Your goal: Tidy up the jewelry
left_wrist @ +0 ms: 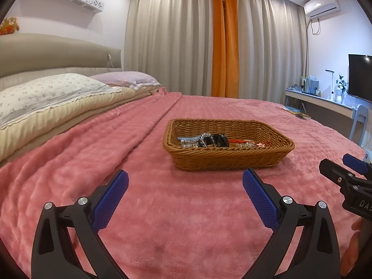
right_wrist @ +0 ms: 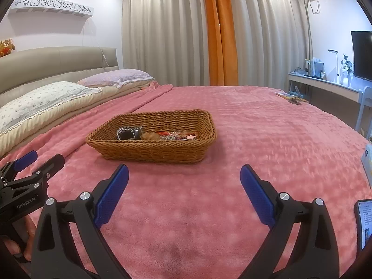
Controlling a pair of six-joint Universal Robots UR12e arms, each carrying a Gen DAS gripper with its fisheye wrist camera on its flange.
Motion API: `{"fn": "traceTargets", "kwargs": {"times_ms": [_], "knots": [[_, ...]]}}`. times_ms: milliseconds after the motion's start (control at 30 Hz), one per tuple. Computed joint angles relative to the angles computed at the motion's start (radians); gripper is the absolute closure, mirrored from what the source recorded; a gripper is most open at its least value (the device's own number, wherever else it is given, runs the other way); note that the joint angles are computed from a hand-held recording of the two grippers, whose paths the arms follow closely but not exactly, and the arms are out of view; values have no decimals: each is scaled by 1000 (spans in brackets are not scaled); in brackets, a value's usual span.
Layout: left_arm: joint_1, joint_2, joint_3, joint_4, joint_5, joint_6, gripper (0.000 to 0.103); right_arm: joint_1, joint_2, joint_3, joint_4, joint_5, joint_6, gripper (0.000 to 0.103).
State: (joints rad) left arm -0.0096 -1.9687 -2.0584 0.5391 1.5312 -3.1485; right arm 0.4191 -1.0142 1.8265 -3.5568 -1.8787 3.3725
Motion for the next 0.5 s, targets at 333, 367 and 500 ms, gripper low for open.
{"fn": "traceTargets", "kwargs": {"times_ms": [333,367,500], "knots": [[-1,-1,-1,-1,1,0,8,-3,-1,3,2,7,7,11],[-1,-1,0,-1,1,0,8,-3,-1,3,1,7,7,11],[-1,-1,-1,-1,1,1,8,-3,-1,3,2,7,6,11]]}}
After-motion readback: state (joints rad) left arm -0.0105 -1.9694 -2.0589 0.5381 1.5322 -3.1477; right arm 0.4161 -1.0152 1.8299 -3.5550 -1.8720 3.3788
